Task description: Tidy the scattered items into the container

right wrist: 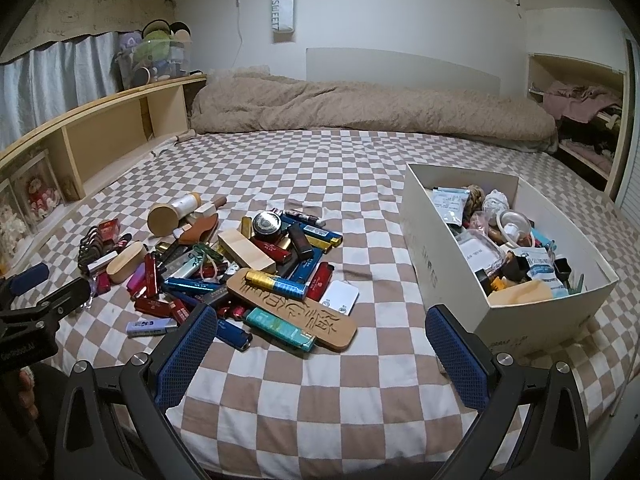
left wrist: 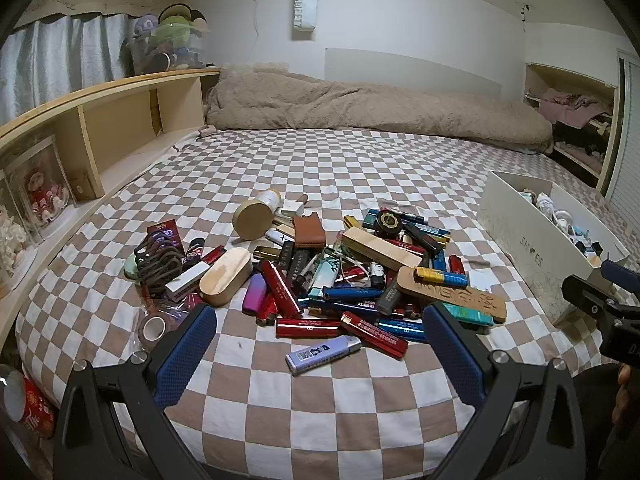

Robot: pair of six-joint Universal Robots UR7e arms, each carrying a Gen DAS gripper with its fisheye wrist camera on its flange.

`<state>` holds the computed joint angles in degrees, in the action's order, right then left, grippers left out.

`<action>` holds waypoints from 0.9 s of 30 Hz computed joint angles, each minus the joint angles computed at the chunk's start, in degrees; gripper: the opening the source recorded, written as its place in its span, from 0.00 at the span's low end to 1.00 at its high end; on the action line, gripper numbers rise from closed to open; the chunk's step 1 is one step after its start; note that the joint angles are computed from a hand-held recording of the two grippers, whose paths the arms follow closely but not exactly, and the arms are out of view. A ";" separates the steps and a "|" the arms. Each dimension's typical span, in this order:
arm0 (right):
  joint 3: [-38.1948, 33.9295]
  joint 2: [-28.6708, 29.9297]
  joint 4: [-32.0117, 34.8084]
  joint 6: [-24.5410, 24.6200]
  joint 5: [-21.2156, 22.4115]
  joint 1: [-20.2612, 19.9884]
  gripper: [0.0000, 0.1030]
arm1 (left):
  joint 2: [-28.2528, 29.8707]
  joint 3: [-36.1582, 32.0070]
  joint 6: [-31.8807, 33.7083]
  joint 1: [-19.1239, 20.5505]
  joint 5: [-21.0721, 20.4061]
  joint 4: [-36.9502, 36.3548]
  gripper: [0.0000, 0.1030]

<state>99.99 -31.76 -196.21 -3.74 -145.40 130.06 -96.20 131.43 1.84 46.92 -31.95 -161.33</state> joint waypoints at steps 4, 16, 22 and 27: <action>-0.08 0.05 0.29 0.08 -0.12 0.01 1.00 | 0.12 0.03 0.17 -0.11 0.46 -0.04 1.00; -0.02 0.00 0.77 0.66 -0.24 -0.05 1.00 | 0.08 -0.03 0.16 0.01 0.18 0.41 1.00; 0.05 -0.04 1.25 1.10 -0.29 -0.10 1.00 | 0.14 0.14 0.31 0.09 0.00 0.26 1.00; 0.14 -0.11 1.58 1.27 -0.25 -0.15 1.00 | 0.33 0.16 0.36 0.14 0.03 0.48 1.00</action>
